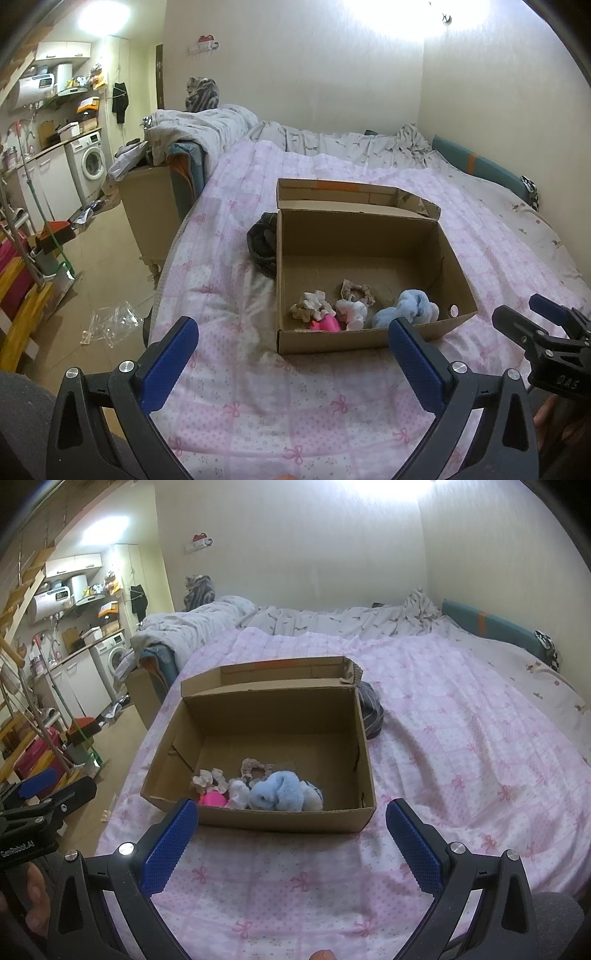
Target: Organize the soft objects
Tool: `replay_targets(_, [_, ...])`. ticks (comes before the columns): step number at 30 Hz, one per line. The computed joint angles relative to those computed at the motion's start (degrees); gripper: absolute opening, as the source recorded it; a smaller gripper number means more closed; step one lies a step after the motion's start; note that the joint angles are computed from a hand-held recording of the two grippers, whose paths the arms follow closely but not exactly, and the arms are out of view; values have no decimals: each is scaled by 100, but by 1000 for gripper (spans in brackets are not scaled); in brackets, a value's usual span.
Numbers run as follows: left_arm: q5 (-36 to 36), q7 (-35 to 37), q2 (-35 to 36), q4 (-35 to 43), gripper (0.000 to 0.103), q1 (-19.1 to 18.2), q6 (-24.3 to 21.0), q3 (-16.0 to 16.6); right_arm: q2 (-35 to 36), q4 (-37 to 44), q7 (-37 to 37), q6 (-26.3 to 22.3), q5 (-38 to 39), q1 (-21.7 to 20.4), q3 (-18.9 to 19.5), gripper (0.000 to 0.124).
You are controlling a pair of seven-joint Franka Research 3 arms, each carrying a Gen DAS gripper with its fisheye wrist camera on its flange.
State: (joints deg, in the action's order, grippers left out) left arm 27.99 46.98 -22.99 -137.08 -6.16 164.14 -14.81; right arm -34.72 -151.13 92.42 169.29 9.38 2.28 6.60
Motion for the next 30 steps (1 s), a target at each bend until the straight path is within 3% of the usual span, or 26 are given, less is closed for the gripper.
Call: replay_targets(30, [96,-31,11,-84,102,53,171,-29,-11,15,-70,-48,8,35,-52,103])
